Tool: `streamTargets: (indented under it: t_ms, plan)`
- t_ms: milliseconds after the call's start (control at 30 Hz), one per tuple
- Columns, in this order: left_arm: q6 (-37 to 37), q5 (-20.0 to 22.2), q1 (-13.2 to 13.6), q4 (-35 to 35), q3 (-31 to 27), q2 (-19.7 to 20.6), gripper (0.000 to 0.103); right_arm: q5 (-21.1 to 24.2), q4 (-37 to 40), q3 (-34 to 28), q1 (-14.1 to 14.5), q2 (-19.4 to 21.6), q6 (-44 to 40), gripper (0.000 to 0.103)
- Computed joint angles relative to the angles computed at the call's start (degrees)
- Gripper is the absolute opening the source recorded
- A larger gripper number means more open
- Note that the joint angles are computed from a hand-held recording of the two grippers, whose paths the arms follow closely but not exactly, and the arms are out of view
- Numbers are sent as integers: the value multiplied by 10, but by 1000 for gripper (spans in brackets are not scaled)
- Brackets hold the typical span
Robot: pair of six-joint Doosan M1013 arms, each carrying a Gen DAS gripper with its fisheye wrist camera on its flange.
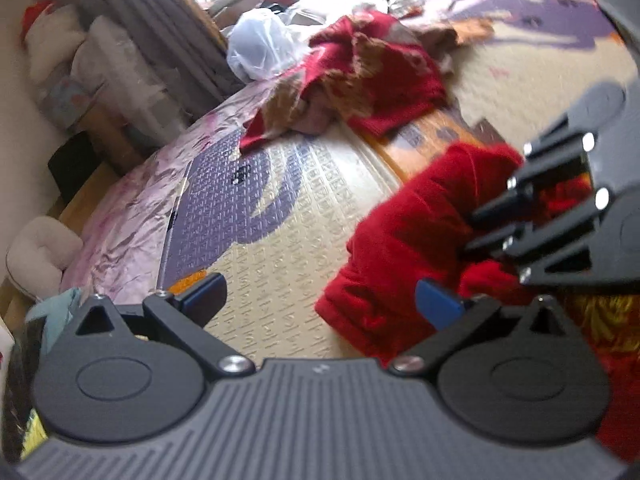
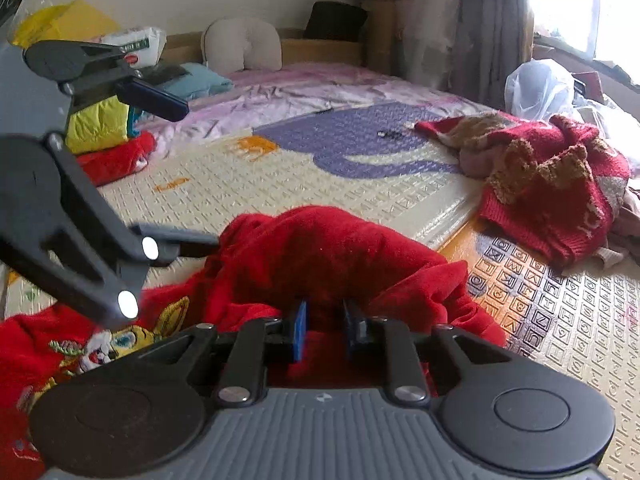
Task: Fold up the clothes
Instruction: 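Lift the red hoodie with both grippers, left gripper beside the right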
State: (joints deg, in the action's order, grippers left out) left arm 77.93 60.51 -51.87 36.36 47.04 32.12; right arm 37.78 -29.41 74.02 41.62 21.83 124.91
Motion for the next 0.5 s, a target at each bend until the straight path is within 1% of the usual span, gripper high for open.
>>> streamTargets:
  t_ms: [67,133,233,333,400,467,500]
  plan:
    - [10,12,-2,6,-11,10,103,-5,-16,2,2,-3,18,25]
    - [29,36,-8,28,-21,24,103,-15,-42,11,6,-12,43,27]
    - [50,54,-10,44,-21,34,103,-21,-49,24,9,-26,55,27]
    - [49,48,-12,57,-5,28,103,-22,-49,38,13,-42,46,27]
    - [41,41,-11,59,5,19,103,-19,-46,45,17,-51,30,31]
    - [32,37,-11,62,14,10,103,-13,-39,51,21,-59,5,37]
    - [29,35,-11,65,18,6,103,-9,-35,53,24,-62,-10,38]
